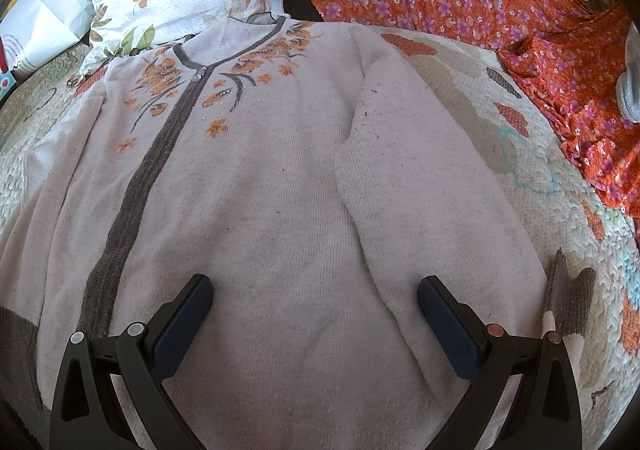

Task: Fold small clothes

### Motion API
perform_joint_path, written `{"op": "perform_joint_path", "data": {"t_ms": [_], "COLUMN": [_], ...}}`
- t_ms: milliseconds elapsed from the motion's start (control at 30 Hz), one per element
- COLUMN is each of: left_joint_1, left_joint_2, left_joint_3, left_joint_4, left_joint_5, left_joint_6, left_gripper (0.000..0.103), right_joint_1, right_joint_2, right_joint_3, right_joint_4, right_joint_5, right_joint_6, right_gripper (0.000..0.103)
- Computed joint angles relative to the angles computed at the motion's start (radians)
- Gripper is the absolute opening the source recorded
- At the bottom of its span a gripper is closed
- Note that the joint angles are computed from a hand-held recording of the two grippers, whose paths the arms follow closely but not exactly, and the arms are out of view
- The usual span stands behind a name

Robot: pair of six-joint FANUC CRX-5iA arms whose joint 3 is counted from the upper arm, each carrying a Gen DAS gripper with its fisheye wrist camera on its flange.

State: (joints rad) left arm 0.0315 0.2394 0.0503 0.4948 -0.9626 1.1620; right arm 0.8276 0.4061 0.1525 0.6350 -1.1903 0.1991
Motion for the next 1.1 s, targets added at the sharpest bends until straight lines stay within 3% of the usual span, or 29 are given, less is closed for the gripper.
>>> {"op": "perform_joint_path", "data": {"t_ms": [167,233,267,300,333,467,533,600,733,800,867,1000,1100], "left_joint_1": [-0.012,-0.015,-0.017,-0.017,-0.015,0.02,0.04,0.061,0.087,0.13,0.166,0.14,0.102], "left_joint_2": [0.043,0.042,0.029,0.017,0.012,-0.016,-0.043,-0.043,0.014,0.021,-0.008,-0.1,-0.139], "left_joint_3": [0.028,0.022,0.01,-0.001,-0.008,-0.036,-0.021,0.046,0.236,0.249,0.207,0.121,0.061], "left_joint_4": [0.005,-0.009,-0.017,-0.026,-0.021,0.028,-0.047,-0.201,-0.547,-0.519,-0.446,-0.436,-0.378], "left_joint_5": [-0.099,-0.101,-0.082,-0.065,-0.059,0.0,0.093,0.128,0.036,0.005,0.024,0.123,0.202], "left_joint_6": [-0.025,-0.019,-0.027,-0.028,-0.036,-0.025,0.066,0.229,0.633,0.666,0.646,0.578,0.482], "left_gripper": [0.041,0.04,0.031,0.009,0.005,0.005,0.005,0.005,0.007,0.007,0.015,0.06,0.077], "right_joint_1": [0.001,0.0,0.002,0.002,0.001,0.001,0.002,0.001,0.003,0.003,0.005,-0.004,-0.005], "right_joint_2": [-0.001,0.0,0.0,0.0,-0.001,0.0,0.0,0.0,-0.003,-0.004,-0.006,-0.02,-0.01], "right_joint_3": [-0.003,-0.003,-0.003,-0.004,-0.005,-0.005,-0.004,-0.005,-0.011,-0.014,-0.019,-0.038,-0.008], "right_joint_4": [0.003,0.003,0.004,0.005,0.006,0.009,0.008,0.01,0.011,0.013,0.014,0.005,-0.024], "right_joint_5": [0.001,0.002,0.001,0.002,0.003,0.005,0.003,0.003,0.007,0.011,0.017,0.05,0.027], "right_joint_6": [-0.004,-0.003,-0.005,-0.005,-0.006,-0.008,-0.007,-0.008,-0.013,-0.018,-0.026,-0.032,0.021], "right_gripper": [0.103,0.103,0.103,0.103,0.103,0.103,0.103,0.103,0.103,0.103,0.103,0.103,0.103]}}
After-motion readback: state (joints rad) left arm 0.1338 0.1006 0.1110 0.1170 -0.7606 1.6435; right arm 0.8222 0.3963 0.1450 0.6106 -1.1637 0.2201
